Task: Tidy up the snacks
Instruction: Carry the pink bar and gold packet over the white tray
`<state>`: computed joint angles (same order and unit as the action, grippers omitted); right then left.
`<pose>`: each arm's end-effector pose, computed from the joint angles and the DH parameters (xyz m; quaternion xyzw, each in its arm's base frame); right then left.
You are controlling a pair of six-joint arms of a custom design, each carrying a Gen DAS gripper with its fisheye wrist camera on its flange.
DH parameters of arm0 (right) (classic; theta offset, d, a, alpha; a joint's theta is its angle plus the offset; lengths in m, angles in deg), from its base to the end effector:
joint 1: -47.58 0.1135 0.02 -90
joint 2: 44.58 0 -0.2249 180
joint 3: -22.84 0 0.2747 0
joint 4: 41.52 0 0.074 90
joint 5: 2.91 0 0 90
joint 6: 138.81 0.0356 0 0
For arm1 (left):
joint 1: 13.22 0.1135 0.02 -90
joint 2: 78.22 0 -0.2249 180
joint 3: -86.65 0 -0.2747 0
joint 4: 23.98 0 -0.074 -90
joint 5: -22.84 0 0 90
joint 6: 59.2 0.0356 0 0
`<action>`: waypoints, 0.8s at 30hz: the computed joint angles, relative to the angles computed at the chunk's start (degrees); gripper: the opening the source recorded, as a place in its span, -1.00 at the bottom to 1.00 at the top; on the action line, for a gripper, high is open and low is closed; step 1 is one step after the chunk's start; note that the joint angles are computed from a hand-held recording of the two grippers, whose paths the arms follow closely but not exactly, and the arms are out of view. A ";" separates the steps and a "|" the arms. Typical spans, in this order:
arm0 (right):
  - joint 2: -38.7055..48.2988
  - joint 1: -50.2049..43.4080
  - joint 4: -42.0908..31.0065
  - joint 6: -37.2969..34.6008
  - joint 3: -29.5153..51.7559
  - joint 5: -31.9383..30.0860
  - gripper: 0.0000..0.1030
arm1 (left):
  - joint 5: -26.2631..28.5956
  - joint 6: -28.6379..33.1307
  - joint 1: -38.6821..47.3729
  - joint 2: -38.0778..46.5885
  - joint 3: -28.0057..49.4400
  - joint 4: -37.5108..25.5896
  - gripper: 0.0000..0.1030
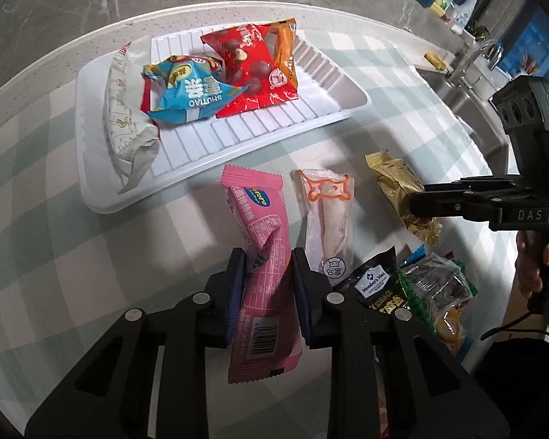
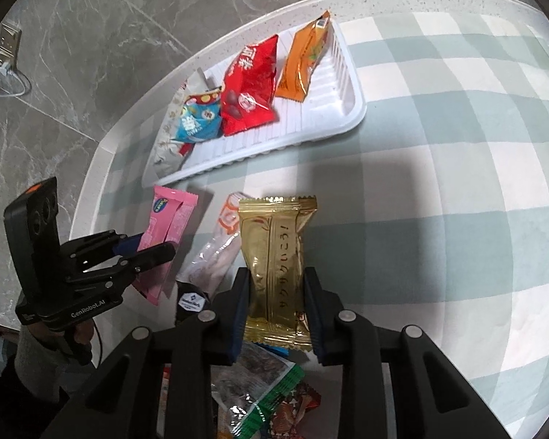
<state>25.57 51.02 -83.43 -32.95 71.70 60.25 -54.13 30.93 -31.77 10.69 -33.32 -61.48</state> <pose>0.2459 0.0309 0.1309 0.0489 0.9465 0.2604 0.1844 0.2817 -0.1030 0.1061 0.1807 0.9558 -0.1422 0.1829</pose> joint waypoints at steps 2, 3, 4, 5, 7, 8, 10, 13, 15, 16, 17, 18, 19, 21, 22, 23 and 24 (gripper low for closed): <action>-0.32 -0.20 -0.17 0.22 0.32 -0.53 -0.40 | 0.77 -0.34 0.58 -0.77 -0.13 -0.20 -0.55; -0.81 -0.34 -0.36 0.25 0.24 -0.82 -0.40 | 1.07 -0.42 1.00 -1.54 -0.40 -0.38 -0.55; -0.76 -0.36 -0.41 0.28 0.56 -0.99 -0.40 | 1.16 -0.34 1.42 -2.64 -0.94 -0.67 -0.55; -0.75 -0.62 -0.52 0.30 0.94 -1.31 -0.40 | 1.19 -0.42 1.65 -3.13 -0.84 -0.91 -0.55; 0.09 -1.09 -0.30 0.56 1.94 -2.15 -0.40 | 1.80 -0.64 2.57 -3.88 -0.38 -1.33 -0.55; 0.43 -1.25 -0.15 0.63 2.30 -2.33 -0.40 | 2.33 -0.80 3.26 -4.17 -0.13 -1.57 -0.55; 1.33 -1.48 -0.03 0.62 3.40 -2.37 -0.40 | 3.28 -1.08 4.73 -4.51 0.67 -1.90 -0.55; 2.94 -1.89 -0.03 0.50 5.37 -2.35 -0.40 | 4.01 -1.31 6.96 -4.12 2.31 -2.48 -0.55; 4.30 -2.47 0.04 0.20 6.88 -2.43 -0.40 | 4.71 -1.60 8.71 -3.16 3.66 -2.52 -0.55; 4.84 -2.72 0.00 0.13 7.52 -2.55 -0.40 | 5.02 -1.72 9.57 -2.79 4.12 -2.54 -0.55; 5.68 -3.06 0.09 0.11 8.48 -2.64 -0.40 | 5.28 -1.71 10.31 -2.18 4.75 -2.51 -0.55; 6.39 -3.20 0.37 0.13 9.05 -2.59 -0.40 | 5.52 -1.94 11.35 -1.33 5.76 -2.49 -0.55; 7.26 -3.50 0.54 0.12 10.00 -2.55 -0.40 | 5.66 -2.05 11.94 -0.66 6.40 -2.34 -0.55; 8.71 -4.12 0.81 0.05 11.39 -2.86 -0.40 | 6.06 -2.59 13.59 1.40 8.61 -2.13 -0.55; 9.78 -4.42 0.95 0.10 12.47 -2.97 -0.40 | 6.05 -2.71 14.25 2.74 9.91 -2.07 -0.55; 10.66 -4.61 1.10 0.17 13.31 -2.93 -0.40 | 5.85 -2.82 14.64 3.68 10.73 -1.85 -0.55; 11.41 -4.65 1.13 0.24 14.08 -2.93 -0.40 | 5.55 -2.76 15.26 5.11 12.27 -1.89 -0.55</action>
